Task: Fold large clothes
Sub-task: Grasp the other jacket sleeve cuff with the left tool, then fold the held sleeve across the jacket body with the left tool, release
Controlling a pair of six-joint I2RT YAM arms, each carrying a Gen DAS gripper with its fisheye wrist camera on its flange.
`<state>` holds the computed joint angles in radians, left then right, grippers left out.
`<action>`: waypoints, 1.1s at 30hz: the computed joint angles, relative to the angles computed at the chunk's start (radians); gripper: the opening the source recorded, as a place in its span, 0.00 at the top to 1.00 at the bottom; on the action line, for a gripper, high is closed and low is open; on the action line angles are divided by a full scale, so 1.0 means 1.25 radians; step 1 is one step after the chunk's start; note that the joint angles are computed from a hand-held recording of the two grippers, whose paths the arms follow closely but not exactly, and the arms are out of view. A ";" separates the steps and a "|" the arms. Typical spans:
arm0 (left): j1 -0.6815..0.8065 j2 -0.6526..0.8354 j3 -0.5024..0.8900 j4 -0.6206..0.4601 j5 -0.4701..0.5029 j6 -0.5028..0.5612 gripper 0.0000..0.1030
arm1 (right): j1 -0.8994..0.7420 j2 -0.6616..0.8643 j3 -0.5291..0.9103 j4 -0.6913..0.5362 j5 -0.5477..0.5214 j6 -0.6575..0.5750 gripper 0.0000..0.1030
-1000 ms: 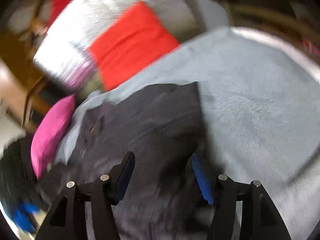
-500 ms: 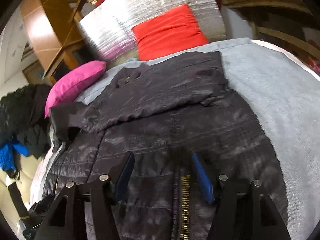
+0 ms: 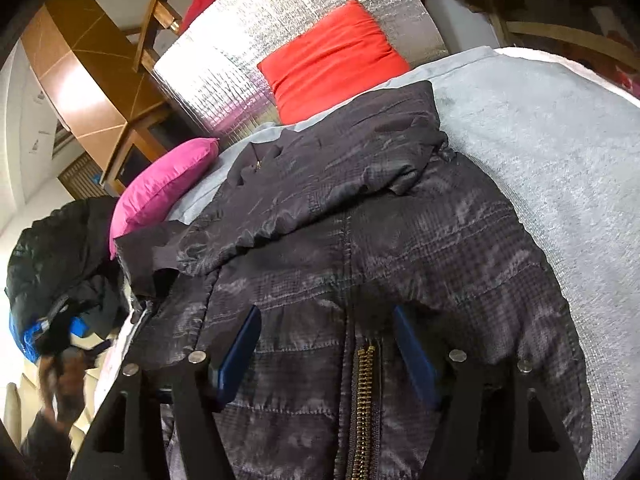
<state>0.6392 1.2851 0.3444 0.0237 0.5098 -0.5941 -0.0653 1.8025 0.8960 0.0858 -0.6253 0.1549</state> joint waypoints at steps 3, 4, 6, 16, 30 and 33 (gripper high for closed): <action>0.083 0.216 0.060 0.135 0.113 -0.065 0.01 | -0.002 -0.001 -0.005 0.009 -0.008 0.006 0.30; 0.089 0.252 0.073 0.166 0.121 -0.076 0.01 | -0.003 -0.001 -0.006 0.012 -0.011 0.007 0.30; 0.089 0.306 0.101 0.197 0.105 -0.092 0.01 | 0.000 0.002 -0.007 0.018 -0.012 0.010 0.30; 0.092 0.391 0.213 0.106 -0.007 -0.047 0.84 | 0.000 0.009 -0.007 0.031 -0.025 0.016 0.30; -0.333 -0.125 0.682 -0.489 -0.571 0.092 0.88 | -0.008 0.024 0.005 0.031 -0.046 0.018 0.30; -0.457 -0.106 0.848 -0.555 -0.705 0.105 0.95 | -0.010 0.027 0.010 0.028 -0.051 0.018 0.30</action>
<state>0.0682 1.1530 1.4040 -0.6702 -0.3714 -0.4628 -0.0777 1.8366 0.9089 0.1204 -0.6891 0.1772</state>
